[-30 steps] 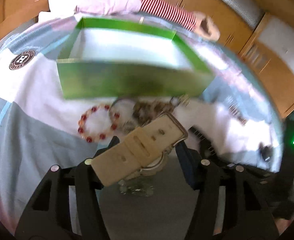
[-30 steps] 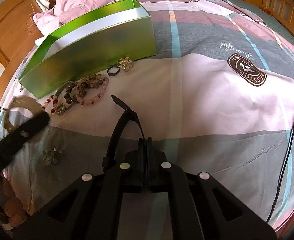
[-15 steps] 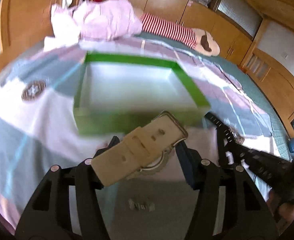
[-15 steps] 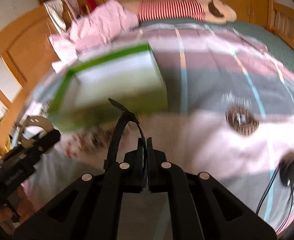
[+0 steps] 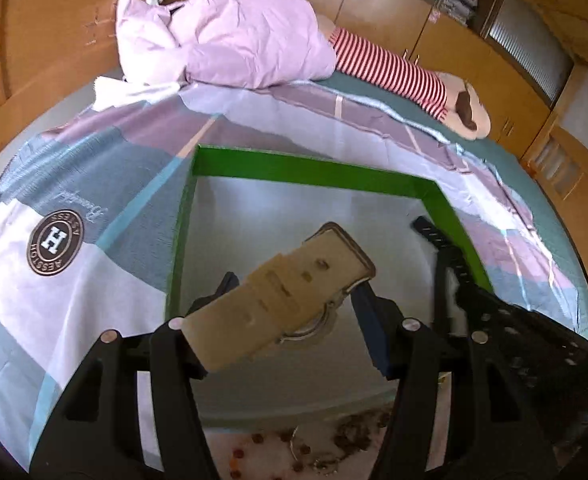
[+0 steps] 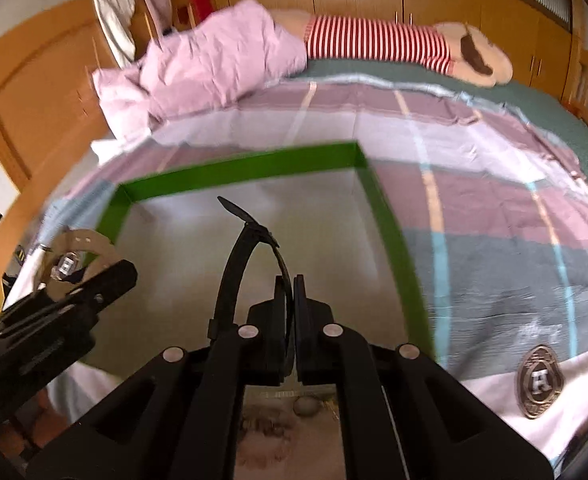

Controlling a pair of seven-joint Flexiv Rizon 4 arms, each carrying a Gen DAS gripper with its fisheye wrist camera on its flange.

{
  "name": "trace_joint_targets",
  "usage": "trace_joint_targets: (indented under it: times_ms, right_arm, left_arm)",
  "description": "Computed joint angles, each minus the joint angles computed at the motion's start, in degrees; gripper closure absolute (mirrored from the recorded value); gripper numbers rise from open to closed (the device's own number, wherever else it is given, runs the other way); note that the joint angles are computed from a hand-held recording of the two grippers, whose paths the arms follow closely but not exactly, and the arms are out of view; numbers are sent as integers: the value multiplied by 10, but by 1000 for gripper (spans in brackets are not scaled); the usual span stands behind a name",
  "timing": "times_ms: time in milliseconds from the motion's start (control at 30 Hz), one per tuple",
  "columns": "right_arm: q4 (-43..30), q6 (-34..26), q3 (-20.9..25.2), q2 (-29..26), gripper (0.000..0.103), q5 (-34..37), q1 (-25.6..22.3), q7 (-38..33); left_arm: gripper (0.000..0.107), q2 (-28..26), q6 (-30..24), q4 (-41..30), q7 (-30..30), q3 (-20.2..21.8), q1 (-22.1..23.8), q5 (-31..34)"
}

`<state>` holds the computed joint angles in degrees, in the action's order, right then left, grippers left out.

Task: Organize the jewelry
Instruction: 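Carry both held watches up and over the green box, then open both tools to drop the watches into the green box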

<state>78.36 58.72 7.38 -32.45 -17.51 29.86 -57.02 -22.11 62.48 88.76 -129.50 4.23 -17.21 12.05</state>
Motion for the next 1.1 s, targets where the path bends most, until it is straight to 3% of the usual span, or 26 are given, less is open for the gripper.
trace_joint_targets:
  times_ms: [133, 233, 433, 467, 533, 567, 633, 800, 1000, 1100]
  right_arm:
    - [34, 28, -8, 24, 53, -3, 4, 31]
    - [100, 77, -17, 76, 48, -27, 5, 58]
    - [216, 95, 4, 161, 49, -25, -21, 118]
    - [218, 82, 9, 159, 50, -22, -25, 119]
    - [211, 42, 31, 147, 67, 9, -35, 103]
    - [201, 21, 44, 139, 68, 34, -40, 87]
    - [192, 5, 51, 125, 68, 50, -36, 75]
    - [157, -35, 32, 89, 68, 10, -4, 85]
    - [131, -89, 17, 64, 68, -32, 24, 87]
    - [149, -101, 20, 78, 83, -43, 25, 81]
  left_arm:
    - [26, 10, 21, 0, 0, 12, -14, 38]
    - [25, 43, 37, 34, 21, -5, -5, 20]
    - [27, 115, 51, 177, 68, -65, 11, -106]
    - [32, 114, 32, 180, 60, -65, 6, -103]
    - [41, 105, -17, 175, 56, -69, 2, -107]
    - [42, 101, -29, 174, 53, -69, 2, -109]
    - [42, 99, -46, 167, 33, -61, -2, -90]
    - [37, 106, -41, 180, 17, -62, 2, -88]
    - [36, 95, -75, 161, -2, -56, 5, -66]
    - [33, 93, -77, 158, 4, -58, 9, -69]
